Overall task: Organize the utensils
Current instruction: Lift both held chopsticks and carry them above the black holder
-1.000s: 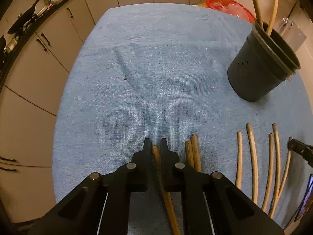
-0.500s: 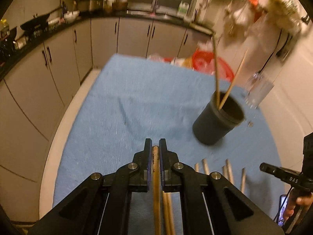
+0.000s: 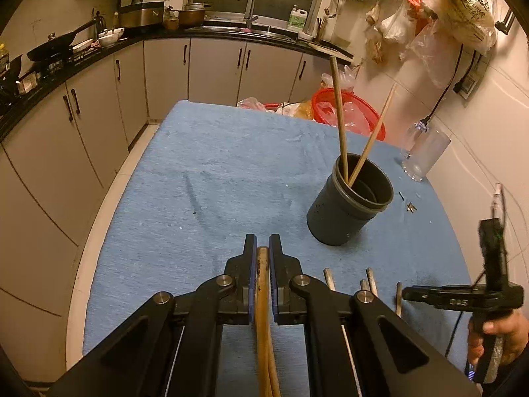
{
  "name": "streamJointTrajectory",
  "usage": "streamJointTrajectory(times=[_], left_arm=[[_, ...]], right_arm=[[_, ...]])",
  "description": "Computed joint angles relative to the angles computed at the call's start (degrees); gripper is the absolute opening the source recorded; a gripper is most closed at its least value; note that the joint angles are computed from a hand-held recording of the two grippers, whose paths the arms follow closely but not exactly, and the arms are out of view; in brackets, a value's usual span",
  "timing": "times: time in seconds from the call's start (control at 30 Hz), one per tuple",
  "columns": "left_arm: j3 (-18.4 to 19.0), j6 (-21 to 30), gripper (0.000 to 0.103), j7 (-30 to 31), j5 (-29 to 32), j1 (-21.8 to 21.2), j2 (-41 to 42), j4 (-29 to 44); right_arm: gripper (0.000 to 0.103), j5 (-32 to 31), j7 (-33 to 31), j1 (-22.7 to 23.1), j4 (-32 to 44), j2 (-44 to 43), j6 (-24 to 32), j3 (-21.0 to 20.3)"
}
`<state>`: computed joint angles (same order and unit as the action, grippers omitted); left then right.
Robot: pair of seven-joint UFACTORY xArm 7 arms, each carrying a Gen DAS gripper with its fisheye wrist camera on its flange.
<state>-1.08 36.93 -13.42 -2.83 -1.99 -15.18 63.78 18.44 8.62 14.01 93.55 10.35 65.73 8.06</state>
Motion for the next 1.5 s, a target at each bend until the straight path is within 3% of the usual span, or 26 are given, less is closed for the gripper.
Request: streamJointTrajectory(times=[0.07, 0.27, 0.4, 0.77, 1.07, 1.5], left_arm=[[0.1, 0.2, 0.006, 0.2, -0.2, -0.1, -0.1, 0.0], [0.2, 0.3, 0.006, 0.2, -0.4, -0.1, -0.2, 0.0], [0.4, 0.2, 0.006, 0.7, -0.8, -0.2, -0.2, -0.1], [0.4, -4.0, 0.006, 1.5, -1.9, -0.3, -2.7, -1.3], [-1.4, -12.5, 0.006, 0.8, 0.6, -0.6, -6.2, -3.2], [-4.4, -20.4, 0.006, -5.0, 6.8, 2.2, -8.2, -3.0]], right_arm=[[0.019, -1.5, 1.2, 0.6, 2.7, 2.4, 1.9, 0.1], [0.011, -8.9, 4.4, 3.6, 9.4, 7.2, 5.3, 0.1], [0.010, -14.6, 3.1, 6.0, 10.6, 8.0, 5.4, 0.1], [0.006, -7.5, -4.5, 4.1, -1.2, -4.5, -11.0, 1.4], [0.006, -1.2, -12.4, 4.4, -8.9, -15.4, -22.1, 1.1], [0.006, -2.0, -15.0, 5.8, -7.0, -17.9, -28.0, 0.8]])
